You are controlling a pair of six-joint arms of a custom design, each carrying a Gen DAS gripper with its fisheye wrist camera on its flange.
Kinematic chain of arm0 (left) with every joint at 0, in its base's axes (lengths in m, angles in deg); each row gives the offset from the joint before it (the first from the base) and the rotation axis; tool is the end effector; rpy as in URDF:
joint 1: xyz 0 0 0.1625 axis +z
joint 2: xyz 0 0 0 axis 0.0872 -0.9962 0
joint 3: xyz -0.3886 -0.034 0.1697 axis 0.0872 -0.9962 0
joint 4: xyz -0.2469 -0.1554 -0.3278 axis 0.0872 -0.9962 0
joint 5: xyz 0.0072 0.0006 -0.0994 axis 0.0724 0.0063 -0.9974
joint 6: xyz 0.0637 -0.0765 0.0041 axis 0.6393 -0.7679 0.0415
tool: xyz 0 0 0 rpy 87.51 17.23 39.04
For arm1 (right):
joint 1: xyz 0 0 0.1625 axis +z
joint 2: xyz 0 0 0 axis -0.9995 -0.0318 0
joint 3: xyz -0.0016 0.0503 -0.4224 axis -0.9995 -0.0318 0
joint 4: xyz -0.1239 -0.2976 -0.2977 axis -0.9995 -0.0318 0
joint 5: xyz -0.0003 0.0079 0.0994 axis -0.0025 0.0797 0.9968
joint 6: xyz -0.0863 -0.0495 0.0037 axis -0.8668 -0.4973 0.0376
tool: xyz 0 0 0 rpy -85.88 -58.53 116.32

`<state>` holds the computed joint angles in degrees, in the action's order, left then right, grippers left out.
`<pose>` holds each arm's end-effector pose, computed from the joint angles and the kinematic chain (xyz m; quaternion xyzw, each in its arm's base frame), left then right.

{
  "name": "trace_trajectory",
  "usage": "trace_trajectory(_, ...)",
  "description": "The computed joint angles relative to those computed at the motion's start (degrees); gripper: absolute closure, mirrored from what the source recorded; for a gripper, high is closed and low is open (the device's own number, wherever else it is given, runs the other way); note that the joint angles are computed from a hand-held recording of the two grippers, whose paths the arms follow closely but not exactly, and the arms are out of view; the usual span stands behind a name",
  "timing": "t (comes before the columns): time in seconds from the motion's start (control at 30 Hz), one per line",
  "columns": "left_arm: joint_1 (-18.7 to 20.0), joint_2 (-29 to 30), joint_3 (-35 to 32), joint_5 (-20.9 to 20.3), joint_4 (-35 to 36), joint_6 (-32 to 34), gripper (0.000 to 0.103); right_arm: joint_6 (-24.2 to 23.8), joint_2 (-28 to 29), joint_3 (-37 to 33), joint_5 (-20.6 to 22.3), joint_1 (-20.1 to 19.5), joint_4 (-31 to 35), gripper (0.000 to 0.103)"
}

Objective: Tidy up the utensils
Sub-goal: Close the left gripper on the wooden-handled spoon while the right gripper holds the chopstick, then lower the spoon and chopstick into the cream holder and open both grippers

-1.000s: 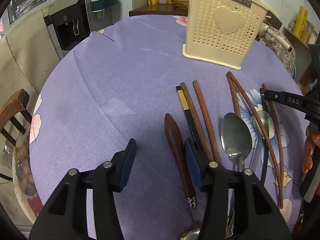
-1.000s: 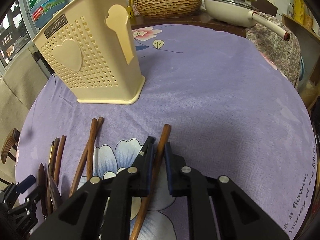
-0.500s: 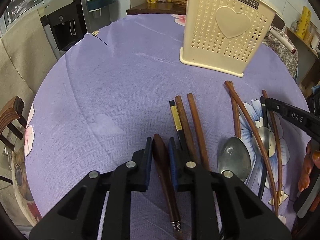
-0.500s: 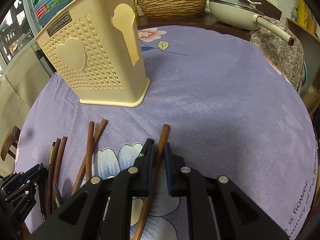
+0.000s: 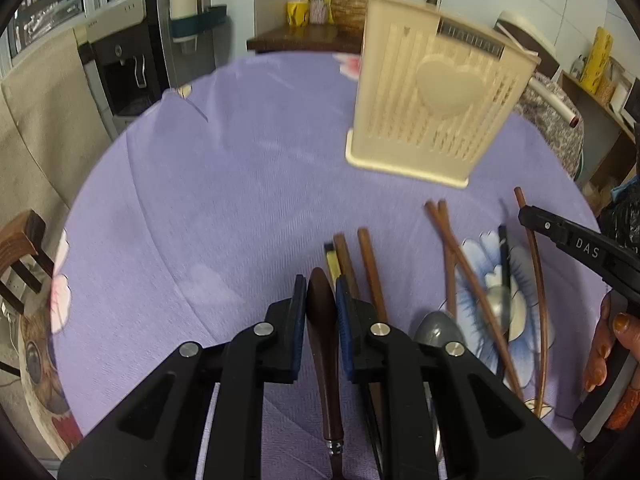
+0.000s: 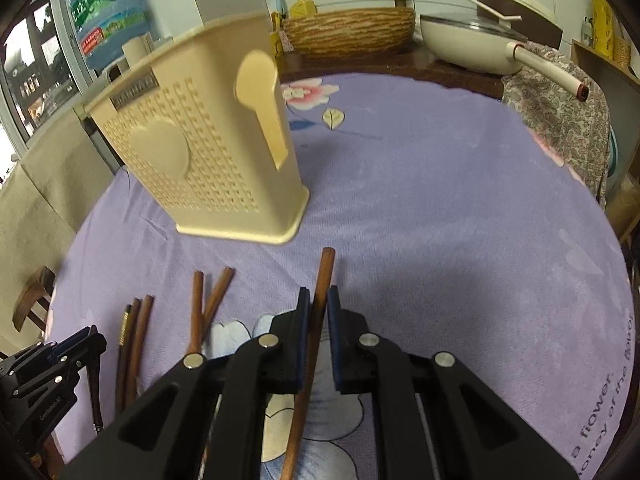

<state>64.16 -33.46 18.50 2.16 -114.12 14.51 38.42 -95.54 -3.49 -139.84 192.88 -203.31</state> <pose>-0.0389 -0.7125 0.2824 -0.0357 0.8486 -0.3628 0.3834 0.3184 -0.8334 -0.0251 0.2749 -0.9140 0.2196 0.2020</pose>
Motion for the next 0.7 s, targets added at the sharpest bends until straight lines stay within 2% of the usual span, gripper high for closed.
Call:
trace_trajectory(0.17, -2.70, -1.73, 1.42, 1.15, -9.54, 6.99, 0.088, -0.68, -4.68, 4.65, 6.32, 0.15, -3.33, 0.095)
trace_trajectory(0.33, -5.19, -3.36, 2.47, 1.95, -17.08, 13.62, 0.088, -5.91, -11.03, 12.16, 11.78, 1.16, -10.01, 0.096)
trace_trajectory(0.4, -5.77, -3.78, 2.75, 2.22, -18.00, 14.49, 0.088, -7.29, -13.35, 14.66, 13.40, 1.46, -11.54, 0.096)
trace_trajectory(0.57, -6.48, -4.43, 4.26, 2.76, -20.52, 15.64, 0.088, -9.30, -17.62, 19.06, 15.98, 1.73, -13.21, 0.096)
trace_trajectory(0.7, -6.81, -4.82, 5.33, 3.32, -22.35, 16.85, 0.088, -11.53, -19.57, 21.67, 16.05, 1.95, -13.80, 0.096)
